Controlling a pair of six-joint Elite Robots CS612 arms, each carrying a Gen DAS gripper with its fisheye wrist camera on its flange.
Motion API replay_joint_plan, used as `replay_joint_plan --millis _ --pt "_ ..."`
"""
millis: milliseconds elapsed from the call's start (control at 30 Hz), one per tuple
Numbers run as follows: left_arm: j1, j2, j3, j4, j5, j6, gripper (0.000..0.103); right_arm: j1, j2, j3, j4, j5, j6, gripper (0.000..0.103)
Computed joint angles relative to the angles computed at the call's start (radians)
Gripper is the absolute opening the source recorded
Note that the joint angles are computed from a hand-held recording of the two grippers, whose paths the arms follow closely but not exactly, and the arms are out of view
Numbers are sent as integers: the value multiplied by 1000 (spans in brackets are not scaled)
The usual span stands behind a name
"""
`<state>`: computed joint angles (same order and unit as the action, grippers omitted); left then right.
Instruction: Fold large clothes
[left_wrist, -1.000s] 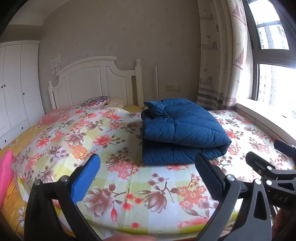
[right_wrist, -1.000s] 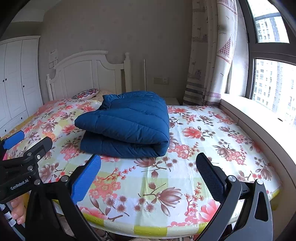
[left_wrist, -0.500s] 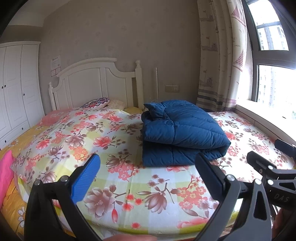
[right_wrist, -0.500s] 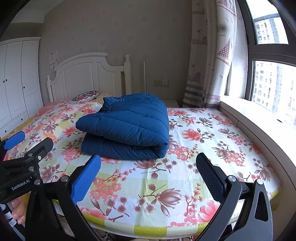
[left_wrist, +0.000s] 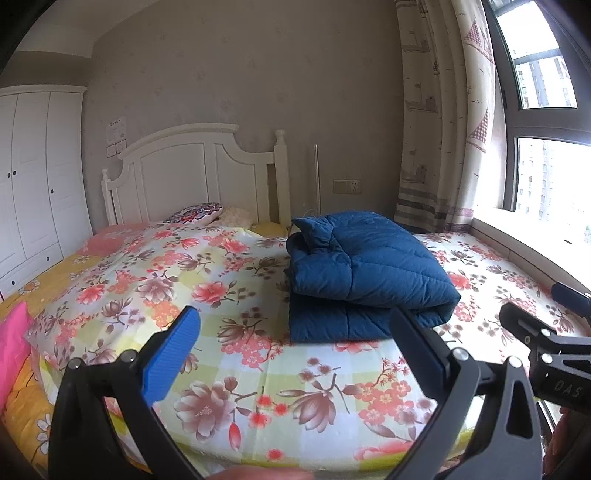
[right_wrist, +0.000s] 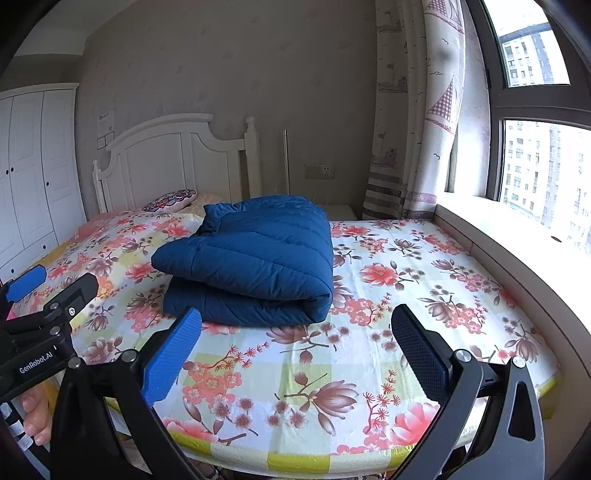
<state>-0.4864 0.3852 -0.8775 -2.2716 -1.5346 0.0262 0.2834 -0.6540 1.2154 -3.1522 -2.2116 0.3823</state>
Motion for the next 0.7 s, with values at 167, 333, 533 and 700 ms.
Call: replay_joint_plan --millis 167,333,533,700 --pt "0 0 -2 2 1 3 101 -1 -1 2 -1 4 -1 99" --pt "0 1 -2 2 -1 3 101 -1 -2 3 2 6 -1 99" --pt "0 0 -1 2 -2 2 101 -2 -1 2 4 9 -1 99" --pt "0 0 0 1 -2 3 101 -1 -1 1 4 10 -1 99"
